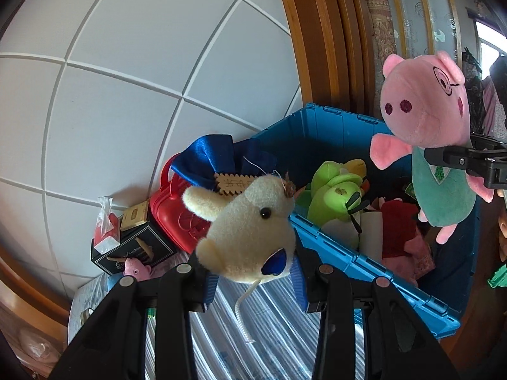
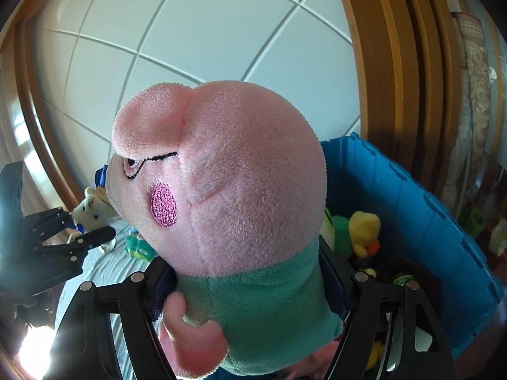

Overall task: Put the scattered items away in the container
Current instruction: 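Lift and carry the teddy bear and pig plush with both tools over the bin, then open both tools to drop the bear and pig plush into the bin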

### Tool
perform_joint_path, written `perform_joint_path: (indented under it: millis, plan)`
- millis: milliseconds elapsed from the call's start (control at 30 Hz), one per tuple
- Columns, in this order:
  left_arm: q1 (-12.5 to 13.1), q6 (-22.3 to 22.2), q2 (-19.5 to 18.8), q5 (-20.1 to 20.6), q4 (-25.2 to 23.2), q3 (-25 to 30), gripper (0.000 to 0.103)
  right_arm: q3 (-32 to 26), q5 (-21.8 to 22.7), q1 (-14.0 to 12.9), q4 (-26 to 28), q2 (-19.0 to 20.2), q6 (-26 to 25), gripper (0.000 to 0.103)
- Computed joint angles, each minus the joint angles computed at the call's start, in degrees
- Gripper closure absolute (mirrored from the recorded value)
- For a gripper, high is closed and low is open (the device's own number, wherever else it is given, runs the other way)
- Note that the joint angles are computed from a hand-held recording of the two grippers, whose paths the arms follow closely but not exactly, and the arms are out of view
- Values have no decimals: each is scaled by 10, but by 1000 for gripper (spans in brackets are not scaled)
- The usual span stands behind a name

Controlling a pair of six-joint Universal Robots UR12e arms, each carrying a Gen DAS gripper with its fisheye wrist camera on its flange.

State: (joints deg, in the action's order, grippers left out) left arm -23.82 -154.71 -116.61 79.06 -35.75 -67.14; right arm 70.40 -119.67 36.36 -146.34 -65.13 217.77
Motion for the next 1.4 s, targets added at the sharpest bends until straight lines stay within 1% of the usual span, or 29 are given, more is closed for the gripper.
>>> perform_joint_path:
  millis: [300, 433, 700, 933, 1100, 1267, 1333, 1367, 1400]
  plan:
    - [-25, 23, -56, 4, -24, 91, 65, 50, -19, -19, 7, -32, 17, 26]
    - [-35, 30, -85, 8, -51, 139, 65, 65, -20, -29, 9, -39, 32, 26]
    - [-49, 32, -134, 10, -99, 214, 65, 91, -20, -47, 19, -53, 56, 26]
    - [-57, 31, -176, 16, -134, 279, 65, 111, -13, -76, 12, -58, 59, 26]
    - [-60, 31, -199, 18, -155, 320, 65, 100, -12, -81, 24, -53, 57, 26]
    - [-62, 28, -216, 16, -169, 354, 65, 93, 0, -92, 19, -46, 40, 25]
    - [-61, 16, -224, 12, -168, 367, 62, 88, -1, -94, 21, -42, 33, 25]
    - [-62, 9, -230, 14, -176, 380, 60, 86, -1, -95, 22, -40, 31, 21]
    - [-62, 3, -236, 17, -188, 392, 48, 86, -2, -97, 20, -39, 30, 13]
